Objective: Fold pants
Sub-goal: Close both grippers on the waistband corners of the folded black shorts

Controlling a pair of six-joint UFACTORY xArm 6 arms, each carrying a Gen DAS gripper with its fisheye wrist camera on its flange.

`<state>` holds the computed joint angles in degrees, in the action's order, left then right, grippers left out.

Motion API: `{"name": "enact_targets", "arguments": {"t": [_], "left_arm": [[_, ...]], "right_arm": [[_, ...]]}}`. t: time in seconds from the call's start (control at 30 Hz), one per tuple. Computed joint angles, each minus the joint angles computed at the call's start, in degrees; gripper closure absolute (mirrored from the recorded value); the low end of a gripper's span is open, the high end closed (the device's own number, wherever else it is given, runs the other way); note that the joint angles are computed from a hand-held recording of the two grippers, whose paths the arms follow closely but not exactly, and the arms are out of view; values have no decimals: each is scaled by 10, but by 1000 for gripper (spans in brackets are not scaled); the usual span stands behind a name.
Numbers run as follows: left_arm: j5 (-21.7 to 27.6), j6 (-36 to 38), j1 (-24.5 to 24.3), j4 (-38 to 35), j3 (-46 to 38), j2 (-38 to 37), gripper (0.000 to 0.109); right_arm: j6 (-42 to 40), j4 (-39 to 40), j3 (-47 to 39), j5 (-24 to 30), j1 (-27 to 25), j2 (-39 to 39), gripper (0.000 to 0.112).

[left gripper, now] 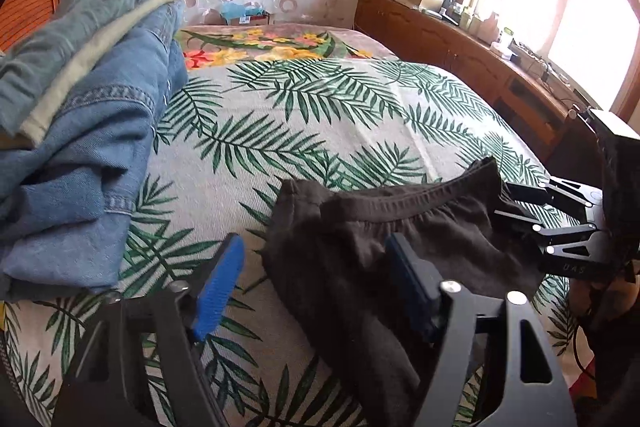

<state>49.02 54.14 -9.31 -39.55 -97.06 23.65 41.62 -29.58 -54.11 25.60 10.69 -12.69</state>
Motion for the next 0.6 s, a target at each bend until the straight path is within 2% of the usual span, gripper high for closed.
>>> {"name": "enact_targets", "arguments": {"t": [0.17,0.6], "left_arm": [[-7,-15,-3,22,-7,9,51],[-4,-14,-7,28,1,11,55]], "right_arm": [[-1,1,1,-1,-1,0,54],[-3,2,1,-1,-1,-1,53]]}}
